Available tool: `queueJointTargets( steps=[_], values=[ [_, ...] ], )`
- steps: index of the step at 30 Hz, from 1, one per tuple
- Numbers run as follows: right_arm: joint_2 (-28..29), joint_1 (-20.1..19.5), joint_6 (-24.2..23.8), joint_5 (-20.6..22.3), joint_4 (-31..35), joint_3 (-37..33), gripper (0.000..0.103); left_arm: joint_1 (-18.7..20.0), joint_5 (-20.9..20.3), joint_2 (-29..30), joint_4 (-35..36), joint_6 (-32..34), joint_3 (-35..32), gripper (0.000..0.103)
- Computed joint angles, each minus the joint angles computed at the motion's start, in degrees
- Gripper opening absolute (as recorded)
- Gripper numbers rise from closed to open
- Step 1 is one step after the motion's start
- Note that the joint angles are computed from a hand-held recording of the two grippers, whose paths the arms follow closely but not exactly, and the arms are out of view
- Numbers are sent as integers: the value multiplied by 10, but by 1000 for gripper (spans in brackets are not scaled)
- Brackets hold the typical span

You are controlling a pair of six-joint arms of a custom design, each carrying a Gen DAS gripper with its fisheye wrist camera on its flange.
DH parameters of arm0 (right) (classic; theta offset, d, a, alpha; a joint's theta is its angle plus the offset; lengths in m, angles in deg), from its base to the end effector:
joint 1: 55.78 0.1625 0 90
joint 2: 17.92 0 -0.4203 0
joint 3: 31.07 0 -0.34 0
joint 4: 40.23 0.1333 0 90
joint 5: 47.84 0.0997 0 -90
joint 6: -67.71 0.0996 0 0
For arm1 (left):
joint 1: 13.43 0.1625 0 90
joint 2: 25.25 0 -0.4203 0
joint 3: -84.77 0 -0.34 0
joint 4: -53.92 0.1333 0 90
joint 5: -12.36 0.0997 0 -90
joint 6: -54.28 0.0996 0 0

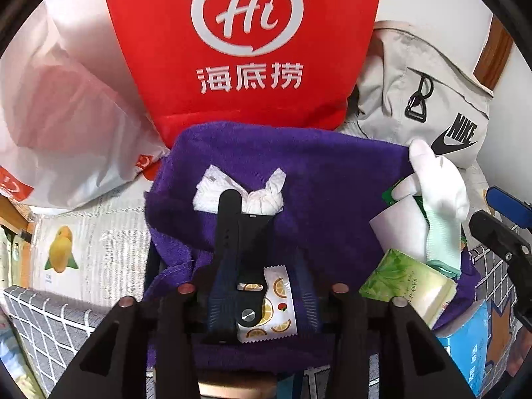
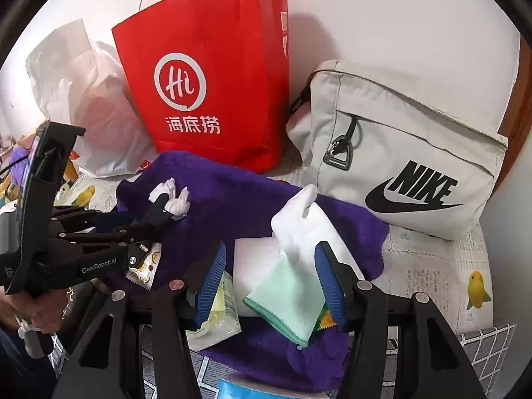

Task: Organize soft objects
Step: 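Withdraw both tools from the towel back toward the pile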

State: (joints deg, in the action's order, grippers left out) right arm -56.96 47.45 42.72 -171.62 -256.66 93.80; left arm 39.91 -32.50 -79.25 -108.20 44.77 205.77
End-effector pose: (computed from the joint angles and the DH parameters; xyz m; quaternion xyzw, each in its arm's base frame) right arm 0.1859 -0.4502 0.0902 0.1986 -0.8810 0.3023 0.3051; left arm -0.1263 -0.5112 0.1285 0.1999 0.9007 -0.1883 0.3366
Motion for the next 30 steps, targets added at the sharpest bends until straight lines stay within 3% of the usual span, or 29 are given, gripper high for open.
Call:
queueJointTargets(
  steps=[10, 17, 30],
  values=[
    [-7, 35, 14, -13, -18, 20, 56, -43, 25, -64, 35, -39, 44, 41],
    [-20, 67, 74, -20, -42, 74, 60, -90, 28, -146, 64, -94, 117, 41],
    [32, 152, 172, -80, -203, 225, 64, -202, -1, -313, 165, -219, 268, 41]
  ],
)
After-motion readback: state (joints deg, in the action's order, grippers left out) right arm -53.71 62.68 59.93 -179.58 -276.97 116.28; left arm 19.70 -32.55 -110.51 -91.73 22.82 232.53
